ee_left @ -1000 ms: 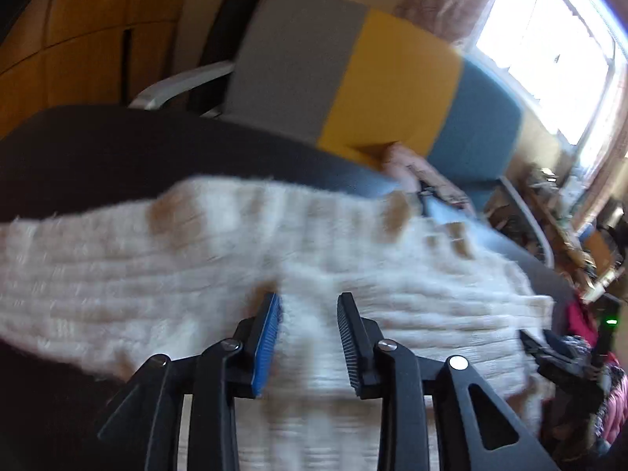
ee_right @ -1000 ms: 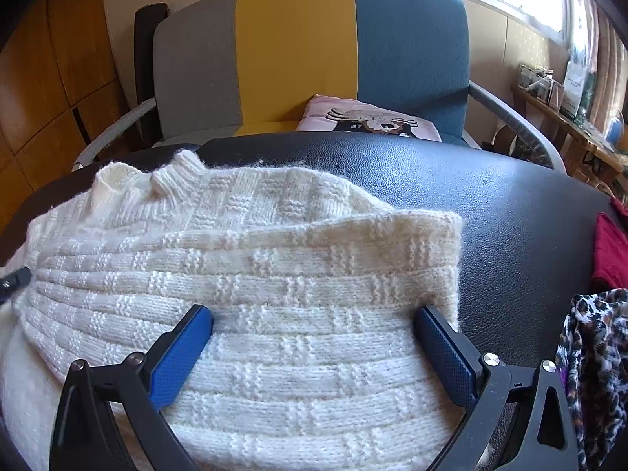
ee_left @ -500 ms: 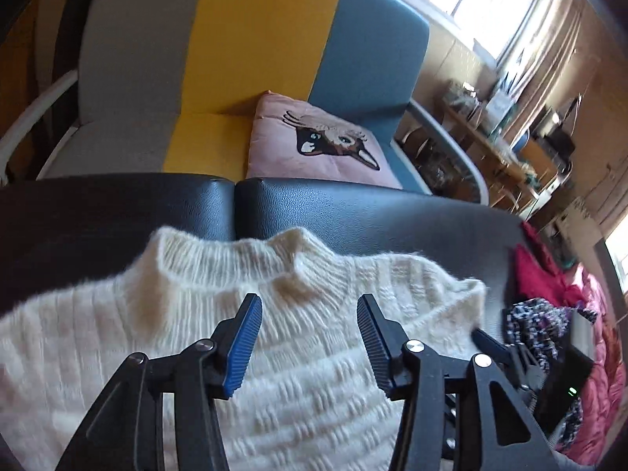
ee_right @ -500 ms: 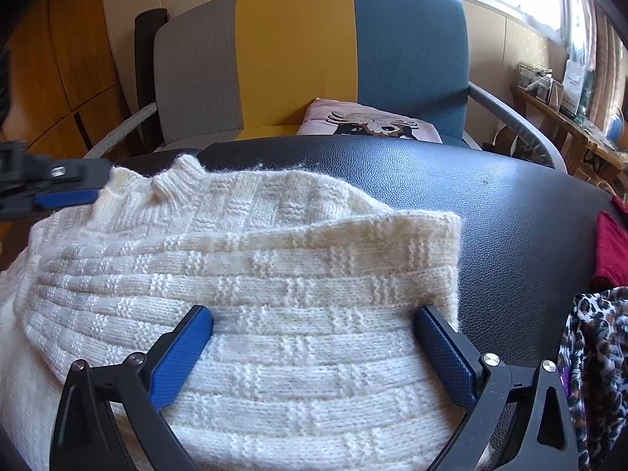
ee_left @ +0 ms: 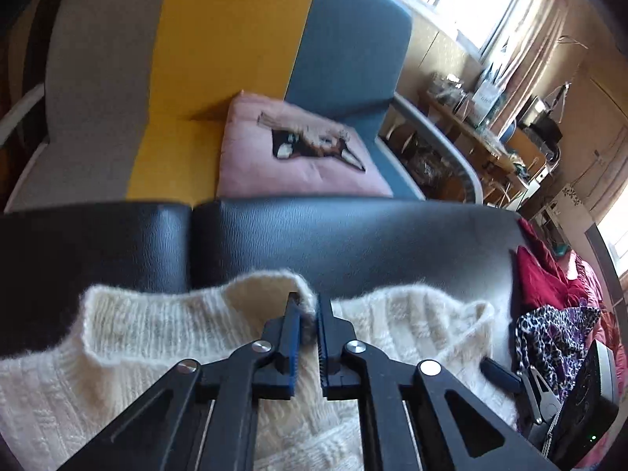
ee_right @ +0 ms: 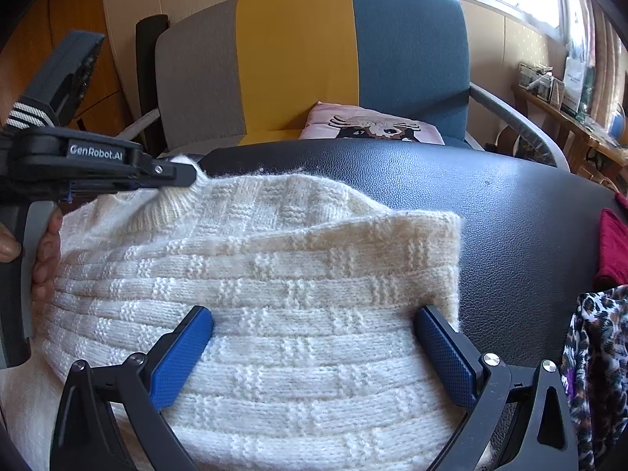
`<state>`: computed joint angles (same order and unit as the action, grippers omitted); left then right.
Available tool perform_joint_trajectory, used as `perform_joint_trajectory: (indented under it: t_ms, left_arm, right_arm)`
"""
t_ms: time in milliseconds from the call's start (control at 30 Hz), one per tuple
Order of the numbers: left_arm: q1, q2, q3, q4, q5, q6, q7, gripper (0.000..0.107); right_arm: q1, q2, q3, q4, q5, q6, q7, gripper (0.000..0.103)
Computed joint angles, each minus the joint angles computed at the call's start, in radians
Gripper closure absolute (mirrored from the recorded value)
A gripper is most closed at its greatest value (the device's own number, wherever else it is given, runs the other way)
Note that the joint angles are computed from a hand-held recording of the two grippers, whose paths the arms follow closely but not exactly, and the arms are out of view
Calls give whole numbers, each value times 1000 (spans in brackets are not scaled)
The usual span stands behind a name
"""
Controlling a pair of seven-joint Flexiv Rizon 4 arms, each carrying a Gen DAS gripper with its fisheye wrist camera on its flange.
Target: Fold clothes
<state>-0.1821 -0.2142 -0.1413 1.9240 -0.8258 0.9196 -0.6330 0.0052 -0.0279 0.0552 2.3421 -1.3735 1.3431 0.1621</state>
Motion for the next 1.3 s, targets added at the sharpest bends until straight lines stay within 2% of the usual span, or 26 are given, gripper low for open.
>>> perform_joint_trajectory:
  t_ms: [100, 200, 333, 367, 400, 500, 567, 733, 833, 967, 1033, 1067, 1133, 1300]
  left_arm:
    - [-17, -37, 2, -13, 65, 58, -50, 102]
    - [-17, -61, -28, 4, 17, 145, -32, 101]
    - [-5, -71, -31, -10, 27, 134, -65, 100]
    - [-4, -67, -26, -12, 40, 128, -84, 98]
    - [1, -59, -24, -12, 39, 119, -104, 92]
    - [33, -1, -38, 29, -122, 93, -37, 88]
    - [36, 33, -17, 55, -188, 86, 13, 88]
    - [53, 84, 70, 122, -80, 96, 17, 90]
    - [71, 93, 92, 151, -35, 101, 12, 90]
    - [77, 85, 80, 160, -74, 124, 40, 90]
    - [71, 63, 71, 143, -53, 154, 37, 90]
    - [67, 42, 72, 124, -8, 168, 0, 90]
    - [69, 1, 58, 99, 7, 204, -35, 89]
    - [90, -49, 1, 81, -87, 282, -28, 90]
  right_arm:
    - [1, 0, 1, -1, -2, -2, 2, 0]
    - [3, -2, 1, -2, -2, -8, 3, 0]
    - [5, -3, 1, -4, -5, -15, 6, 0]
    - [5, -4, 1, -5, -7, -16, 7, 0]
    - [5, -4, 1, -5, -10, -17, 9, 0]
    - [4, -4, 0, -5, -18, -17, 15, 0]
    - [5, -5, 1, -5, -17, -19, 15, 0]
    - [9, -5, 3, -6, -7, -28, 10, 0]
    - [10, -5, 3, -6, -5, -29, 8, 0]
    - [13, -6, 3, -6, 2, -34, 2, 0]
    - [14, -7, 3, -7, 3, -36, 2, 0]
    - [15, -7, 3, -7, 2, -38, 3, 0]
    - [16, -8, 4, -8, 4, -39, 2, 0]
    - [19, -8, 4, -9, 9, -44, 0, 0]
